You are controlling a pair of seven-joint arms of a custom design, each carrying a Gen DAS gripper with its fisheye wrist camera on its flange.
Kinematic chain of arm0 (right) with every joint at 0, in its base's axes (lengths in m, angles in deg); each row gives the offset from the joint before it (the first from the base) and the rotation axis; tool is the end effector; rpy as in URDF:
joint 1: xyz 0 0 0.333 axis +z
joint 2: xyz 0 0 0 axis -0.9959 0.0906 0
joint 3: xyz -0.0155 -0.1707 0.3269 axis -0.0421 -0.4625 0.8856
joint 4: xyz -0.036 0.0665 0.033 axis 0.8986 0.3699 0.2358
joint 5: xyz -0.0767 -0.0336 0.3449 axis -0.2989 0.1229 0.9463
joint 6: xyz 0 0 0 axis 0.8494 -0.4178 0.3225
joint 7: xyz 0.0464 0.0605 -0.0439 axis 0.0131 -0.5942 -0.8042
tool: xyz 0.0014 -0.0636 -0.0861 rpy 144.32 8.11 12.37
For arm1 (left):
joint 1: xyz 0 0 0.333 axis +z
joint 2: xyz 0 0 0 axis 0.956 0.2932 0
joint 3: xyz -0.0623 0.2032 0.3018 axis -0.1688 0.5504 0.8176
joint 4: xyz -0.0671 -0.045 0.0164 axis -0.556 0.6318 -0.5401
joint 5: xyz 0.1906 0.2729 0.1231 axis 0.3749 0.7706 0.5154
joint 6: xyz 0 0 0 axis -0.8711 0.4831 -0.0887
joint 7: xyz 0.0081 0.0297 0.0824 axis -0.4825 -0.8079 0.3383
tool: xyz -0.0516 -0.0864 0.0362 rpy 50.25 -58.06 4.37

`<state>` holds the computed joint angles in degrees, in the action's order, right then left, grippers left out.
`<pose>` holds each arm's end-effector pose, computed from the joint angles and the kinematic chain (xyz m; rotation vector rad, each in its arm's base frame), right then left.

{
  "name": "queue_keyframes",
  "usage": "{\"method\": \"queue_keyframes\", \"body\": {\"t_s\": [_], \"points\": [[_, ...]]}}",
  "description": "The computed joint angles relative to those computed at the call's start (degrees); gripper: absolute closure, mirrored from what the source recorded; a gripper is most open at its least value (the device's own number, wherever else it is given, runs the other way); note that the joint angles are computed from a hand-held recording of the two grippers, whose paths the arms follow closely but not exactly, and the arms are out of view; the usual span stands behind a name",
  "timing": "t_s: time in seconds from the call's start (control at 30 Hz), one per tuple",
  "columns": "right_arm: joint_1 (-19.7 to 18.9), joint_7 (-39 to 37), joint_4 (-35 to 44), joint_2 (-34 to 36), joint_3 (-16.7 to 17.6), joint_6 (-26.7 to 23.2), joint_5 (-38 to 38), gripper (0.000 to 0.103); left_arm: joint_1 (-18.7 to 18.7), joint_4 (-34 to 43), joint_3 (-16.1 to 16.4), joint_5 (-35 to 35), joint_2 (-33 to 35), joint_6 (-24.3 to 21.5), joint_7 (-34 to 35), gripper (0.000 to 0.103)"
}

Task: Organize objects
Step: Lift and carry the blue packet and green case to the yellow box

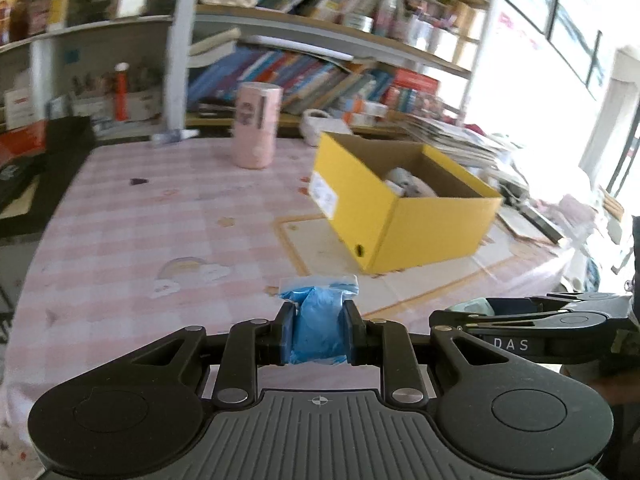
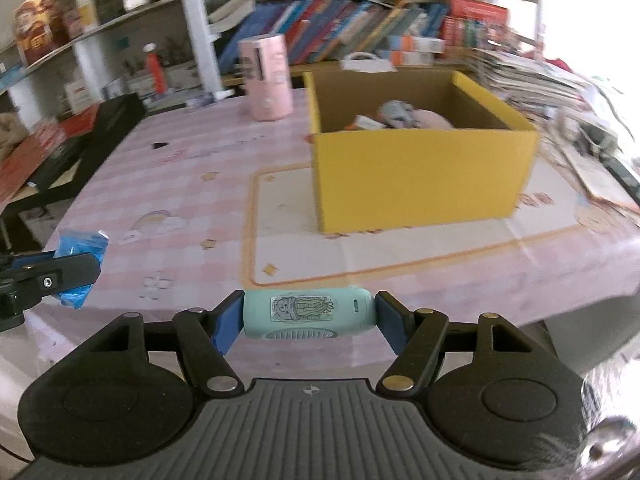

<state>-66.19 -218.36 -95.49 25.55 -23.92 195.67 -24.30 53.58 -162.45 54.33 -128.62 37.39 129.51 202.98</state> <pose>0.4242 0.2546 0.4702 -1.6363 1.8198 -0.6687 0.4659 -0.2136 0.4918 -1.4481 2.0941 -1.2096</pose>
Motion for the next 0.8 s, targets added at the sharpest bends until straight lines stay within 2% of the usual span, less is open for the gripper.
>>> {"method": "queue_keyframes", "body": {"t_s": [0.17,0.33,0.53,0.8], "points": [[-0.5,1.8,-3.2,-3.0,0.3,-2.8,1.2,0.036,-0.5,0.7,-0.6,2.9,1.0,-2.6,-1.1,0.081],[-1.9,2.8,-5.6,-5.0,0.4,-3.6,2.1,0.036,-1.0,1.5,-1.4,6.5,2.3,-3.9,-3.3,0.081],[-3.9,2.2,-7.2,-5.9,-0.2,-2.6,2.6,0.036,-1.4,3.2,-2.5,12.3,4.4,-4.0,-8.2,0.081],[-7.5,-2.0,-7.1,-5.0,-2.2,0.7,3.7,0.036,-1.0,7.4,-4.8,23.9,9.0,-2.4,-18.0,0.081]]}}
